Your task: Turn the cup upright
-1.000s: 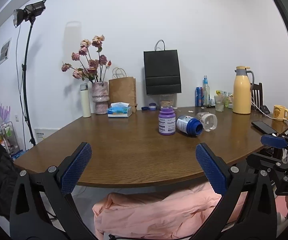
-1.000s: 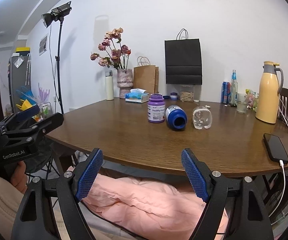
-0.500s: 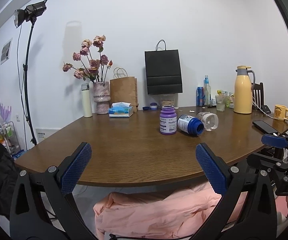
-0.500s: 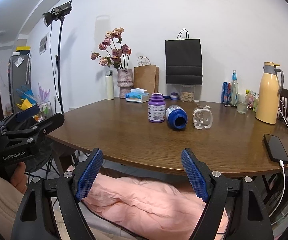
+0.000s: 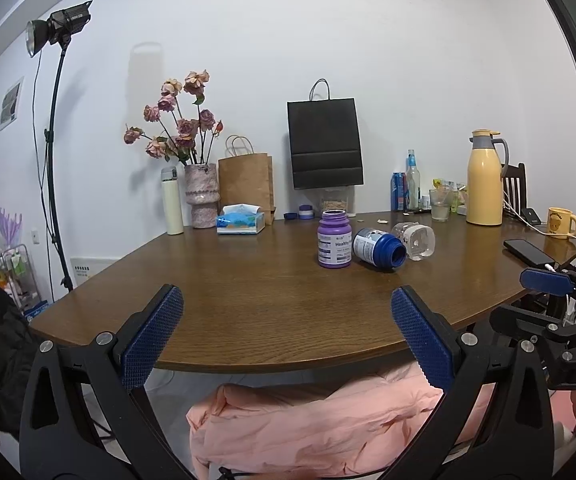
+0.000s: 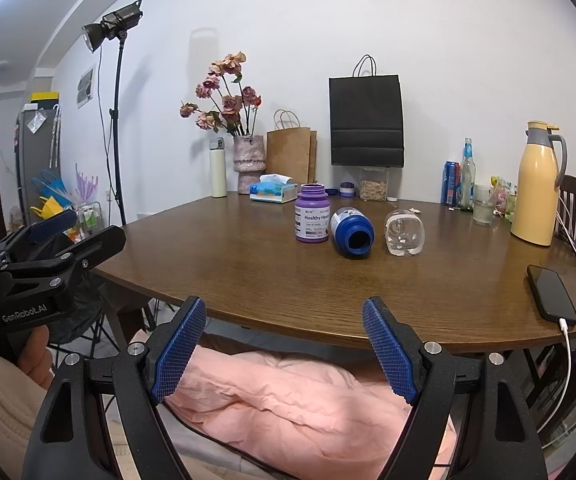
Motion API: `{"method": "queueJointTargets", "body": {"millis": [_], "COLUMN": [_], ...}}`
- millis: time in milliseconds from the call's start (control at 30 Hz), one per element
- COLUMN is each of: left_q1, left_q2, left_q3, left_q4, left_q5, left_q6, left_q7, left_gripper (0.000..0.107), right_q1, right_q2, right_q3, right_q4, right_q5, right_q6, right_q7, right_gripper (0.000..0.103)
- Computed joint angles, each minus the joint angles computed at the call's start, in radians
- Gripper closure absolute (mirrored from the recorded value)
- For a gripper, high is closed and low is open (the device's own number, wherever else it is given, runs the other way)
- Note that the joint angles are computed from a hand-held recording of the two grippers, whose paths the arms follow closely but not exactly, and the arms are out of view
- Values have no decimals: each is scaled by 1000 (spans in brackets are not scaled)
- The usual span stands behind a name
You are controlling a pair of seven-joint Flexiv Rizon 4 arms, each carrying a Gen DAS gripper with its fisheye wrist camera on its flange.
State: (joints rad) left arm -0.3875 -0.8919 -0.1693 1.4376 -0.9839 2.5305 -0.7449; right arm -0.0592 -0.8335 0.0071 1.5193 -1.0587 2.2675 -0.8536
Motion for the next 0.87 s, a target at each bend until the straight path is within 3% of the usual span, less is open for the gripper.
{"method": "queueJointTargets", "body": {"millis": [867], "left_q1": [-3], "left_q2": [-13], "left_q3": [-13], "left_q4": [-23], "left_q5": [-20], "left_q6": [12], "left_q7": [16], "left_gripper": [4], "right_q1": [-4], "right_q2": [-7], "right_q3": [5], "right_q4": [-10], "right_q5": [-17], "right_q6": [-14], "right_q7": [22], "right_gripper": [18]}}
